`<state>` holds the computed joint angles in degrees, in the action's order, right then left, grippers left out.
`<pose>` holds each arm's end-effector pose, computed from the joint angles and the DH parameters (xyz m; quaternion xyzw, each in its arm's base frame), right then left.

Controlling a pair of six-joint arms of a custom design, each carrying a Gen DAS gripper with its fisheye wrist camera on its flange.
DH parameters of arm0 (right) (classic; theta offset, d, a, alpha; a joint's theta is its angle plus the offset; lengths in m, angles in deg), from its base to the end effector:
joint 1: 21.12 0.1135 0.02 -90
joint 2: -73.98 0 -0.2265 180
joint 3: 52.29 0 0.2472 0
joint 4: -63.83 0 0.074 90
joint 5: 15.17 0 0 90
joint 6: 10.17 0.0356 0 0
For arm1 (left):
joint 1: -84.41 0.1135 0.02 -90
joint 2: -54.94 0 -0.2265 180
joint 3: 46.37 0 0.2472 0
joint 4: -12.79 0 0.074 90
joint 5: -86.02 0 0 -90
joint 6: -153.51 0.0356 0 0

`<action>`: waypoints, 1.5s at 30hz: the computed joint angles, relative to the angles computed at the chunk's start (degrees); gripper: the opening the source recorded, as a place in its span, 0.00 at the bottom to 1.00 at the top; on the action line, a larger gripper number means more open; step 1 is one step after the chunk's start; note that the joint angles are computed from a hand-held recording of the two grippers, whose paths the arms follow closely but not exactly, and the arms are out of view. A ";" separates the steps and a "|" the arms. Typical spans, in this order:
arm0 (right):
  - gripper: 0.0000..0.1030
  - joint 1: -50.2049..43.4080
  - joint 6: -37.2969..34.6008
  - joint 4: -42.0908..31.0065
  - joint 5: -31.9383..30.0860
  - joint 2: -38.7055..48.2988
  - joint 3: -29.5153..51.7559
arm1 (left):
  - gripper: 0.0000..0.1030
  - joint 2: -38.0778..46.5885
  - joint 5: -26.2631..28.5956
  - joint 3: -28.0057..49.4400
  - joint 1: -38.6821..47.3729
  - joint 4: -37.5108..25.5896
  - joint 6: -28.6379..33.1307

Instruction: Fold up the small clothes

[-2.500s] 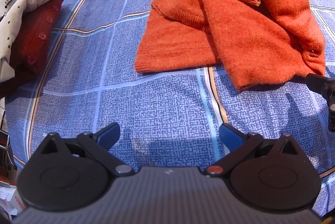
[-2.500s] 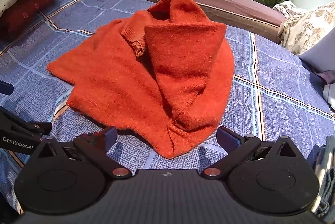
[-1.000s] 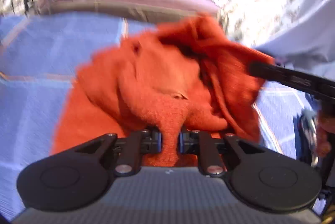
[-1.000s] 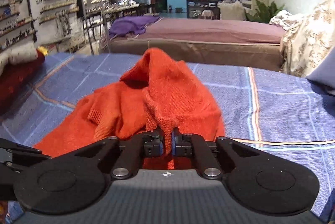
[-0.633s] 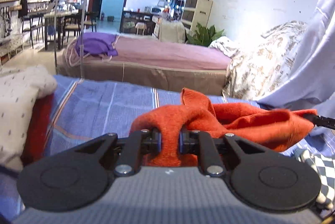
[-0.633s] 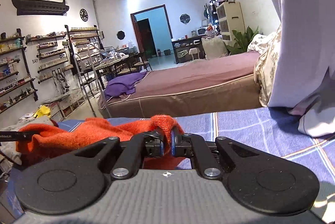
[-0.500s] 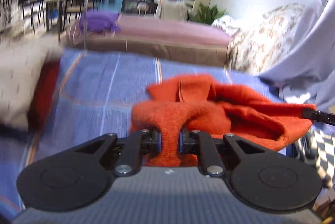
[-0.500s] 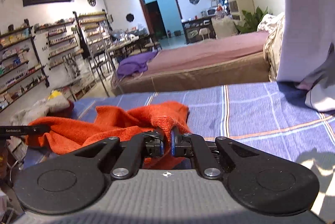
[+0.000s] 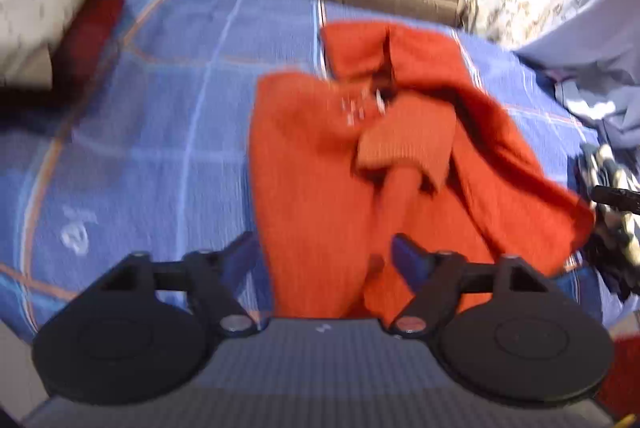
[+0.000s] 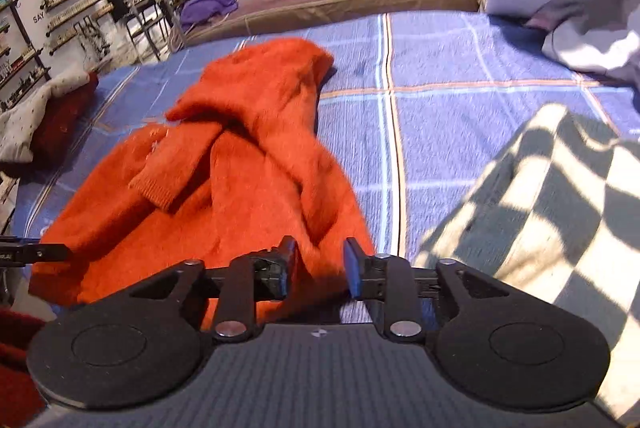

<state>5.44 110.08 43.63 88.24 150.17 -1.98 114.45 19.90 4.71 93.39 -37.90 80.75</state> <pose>0.2396 0.1105 0.1473 0.0733 0.9192 0.0814 0.3782 0.2040 0.0177 0.1810 0.1229 0.9366 -0.1351 0.2989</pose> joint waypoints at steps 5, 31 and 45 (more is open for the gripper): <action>0.99 -2.07 -9.73 8.06 -0.86 6.33 3.89 | 1.00 6.37 -4.34 6.19 -4.16 7.83 -2.65; 0.11 -8.49 -8.66 20.04 -7.61 29.42 23.26 | 0.11 39.93 -0.37 26.67 -10.57 26.30 -22.32; 0.10 -5.62 2.34 10.23 -3.61 -5.19 -5.31 | 0.56 24.22 -1.29 18.53 -5.71 18.56 -17.18</action>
